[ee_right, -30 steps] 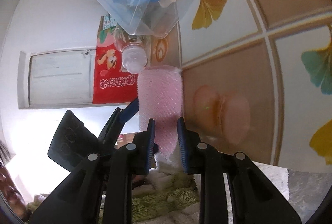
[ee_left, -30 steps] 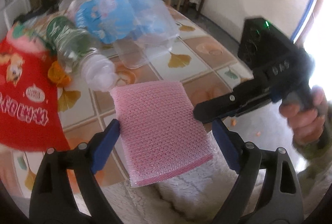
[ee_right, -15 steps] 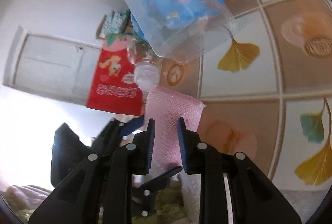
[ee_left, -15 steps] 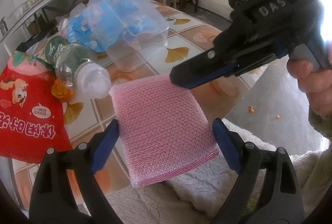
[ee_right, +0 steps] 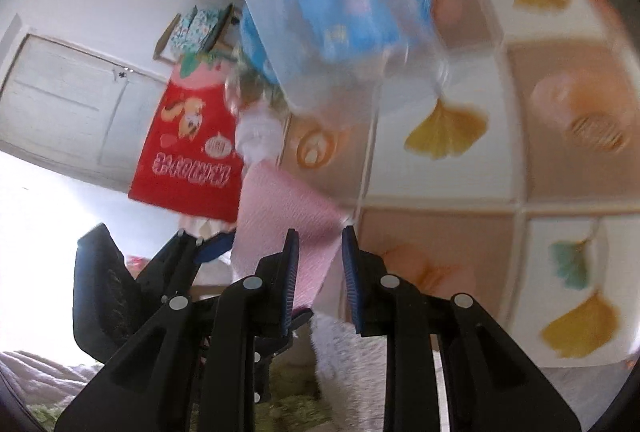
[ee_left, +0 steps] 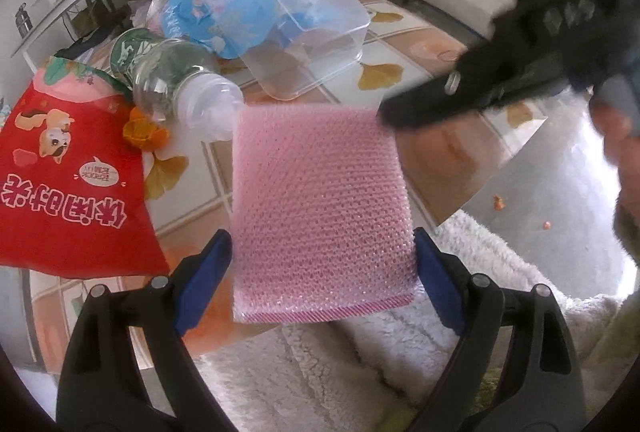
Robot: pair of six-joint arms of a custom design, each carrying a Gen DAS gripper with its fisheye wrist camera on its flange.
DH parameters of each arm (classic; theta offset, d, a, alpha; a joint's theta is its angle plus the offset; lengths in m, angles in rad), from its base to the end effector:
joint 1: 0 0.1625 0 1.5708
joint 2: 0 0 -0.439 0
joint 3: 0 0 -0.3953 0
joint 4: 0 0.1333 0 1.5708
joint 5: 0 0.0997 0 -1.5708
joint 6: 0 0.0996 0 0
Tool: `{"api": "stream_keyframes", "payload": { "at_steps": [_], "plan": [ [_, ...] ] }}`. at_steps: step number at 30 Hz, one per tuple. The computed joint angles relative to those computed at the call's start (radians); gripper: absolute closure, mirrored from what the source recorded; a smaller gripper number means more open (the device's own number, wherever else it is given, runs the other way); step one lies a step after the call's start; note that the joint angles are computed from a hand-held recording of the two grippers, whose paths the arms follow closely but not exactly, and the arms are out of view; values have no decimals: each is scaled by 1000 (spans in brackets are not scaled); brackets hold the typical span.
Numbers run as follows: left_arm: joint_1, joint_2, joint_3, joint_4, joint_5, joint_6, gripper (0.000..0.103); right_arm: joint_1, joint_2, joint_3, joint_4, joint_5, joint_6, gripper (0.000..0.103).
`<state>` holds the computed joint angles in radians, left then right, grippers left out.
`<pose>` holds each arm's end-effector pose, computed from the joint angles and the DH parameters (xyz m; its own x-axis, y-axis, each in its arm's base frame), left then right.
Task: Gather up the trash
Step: 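Close the left tool on the pink sponge while the right tool grips the clear container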
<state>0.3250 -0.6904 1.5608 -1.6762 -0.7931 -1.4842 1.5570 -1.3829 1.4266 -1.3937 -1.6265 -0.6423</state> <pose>-0.5189 -0.3892 0.0196 -0.6609 -0.1577 -0.7337 0.2912 0.8472 -0.4444 0.1201 -0.5541 0.4576 -0.8076 -0.5832 -0.0877 -0.5874 0.7822 0.2079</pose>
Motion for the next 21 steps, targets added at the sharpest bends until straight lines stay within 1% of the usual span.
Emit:
{"api": "stream_keyframes", "payload": {
  "at_steps": [1,3,5,6,8,10,11,13,17,18,21],
  "plan": [
    [2,-1,4,-12,-3,3,24,7,-6,-1,-30,5,-14,79],
    [1,-4,9,-22,-3,-2,25,20,-12,-8,-77,19,-44,71],
    [-1,-7,15,-35,-4,-3,25,38,-15,-11,-148,32,-67,42],
    [-2,-10,20,-44,-4,-1,26,48,-18,-7,-190,38,-81,37],
    [-6,-15,31,-61,-5,0,26,75,-17,0,-259,45,-121,17],
    [-9,-20,40,-75,-5,-2,26,98,-12,16,-333,34,-149,8],
    [-11,-24,48,-88,-4,-2,26,115,-2,21,-374,14,-166,7],
    [-13,-29,59,-109,-2,0,27,148,29,26,-419,-41,-181,7],
    [-18,-38,82,-154,1,11,27,187,83,40,-493,-132,-185,7],
    [-19,-39,85,-160,2,15,27,191,89,46,-502,-140,-181,7],
    [-21,-44,97,-181,3,29,27,194,116,27,-471,-139,-159,7]
  ]
}}
